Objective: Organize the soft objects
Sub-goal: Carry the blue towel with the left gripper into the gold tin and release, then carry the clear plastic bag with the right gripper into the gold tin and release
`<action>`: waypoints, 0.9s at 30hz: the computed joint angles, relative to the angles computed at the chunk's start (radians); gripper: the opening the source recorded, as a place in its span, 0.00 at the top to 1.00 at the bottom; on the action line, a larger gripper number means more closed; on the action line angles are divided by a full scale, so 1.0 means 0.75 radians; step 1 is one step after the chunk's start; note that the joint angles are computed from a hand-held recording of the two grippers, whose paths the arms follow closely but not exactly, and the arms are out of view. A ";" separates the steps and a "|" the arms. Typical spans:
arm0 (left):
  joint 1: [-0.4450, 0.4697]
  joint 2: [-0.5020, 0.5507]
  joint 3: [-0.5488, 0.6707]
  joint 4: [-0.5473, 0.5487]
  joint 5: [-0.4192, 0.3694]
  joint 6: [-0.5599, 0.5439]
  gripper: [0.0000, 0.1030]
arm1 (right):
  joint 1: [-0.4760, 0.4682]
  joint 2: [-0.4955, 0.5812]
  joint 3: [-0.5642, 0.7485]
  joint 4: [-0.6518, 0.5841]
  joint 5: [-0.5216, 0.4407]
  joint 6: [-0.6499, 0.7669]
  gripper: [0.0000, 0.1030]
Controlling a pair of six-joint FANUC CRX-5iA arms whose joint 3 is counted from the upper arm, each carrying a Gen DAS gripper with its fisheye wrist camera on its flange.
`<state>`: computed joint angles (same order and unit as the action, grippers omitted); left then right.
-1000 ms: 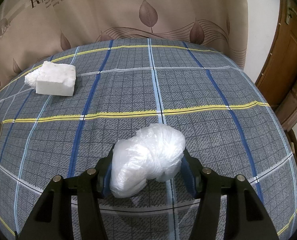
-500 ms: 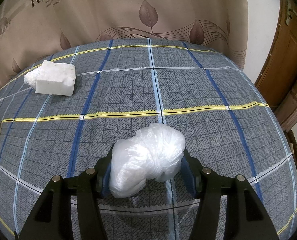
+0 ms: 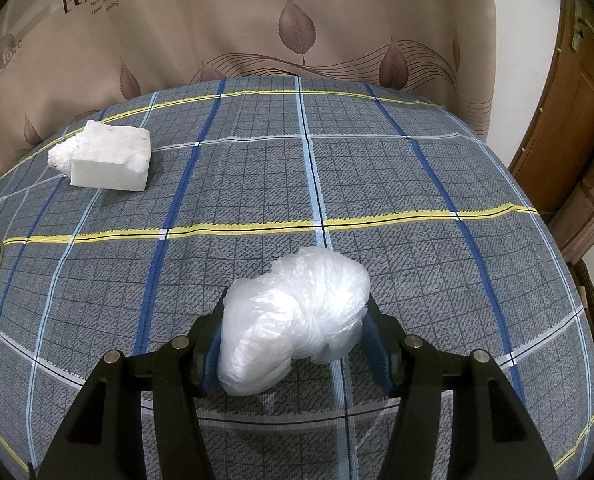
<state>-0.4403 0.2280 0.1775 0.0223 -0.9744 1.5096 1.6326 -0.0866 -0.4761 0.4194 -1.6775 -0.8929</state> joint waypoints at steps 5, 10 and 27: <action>0.002 0.045 0.065 -0.023 -0.095 0.030 0.60 | 0.001 -0.001 -0.001 0.000 0.000 -0.001 0.47; 0.021 0.024 0.052 0.009 -0.101 0.005 0.55 | 0.000 0.000 0.001 0.001 0.000 0.000 0.47; 0.065 -0.132 -0.084 0.034 -0.040 -0.031 0.54 | 0.001 -0.001 -0.002 0.001 0.002 -0.003 0.46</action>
<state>-0.3912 0.1293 0.1143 0.0475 -1.0048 1.4865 1.6336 -0.0875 -0.4779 0.4201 -1.6758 -0.8951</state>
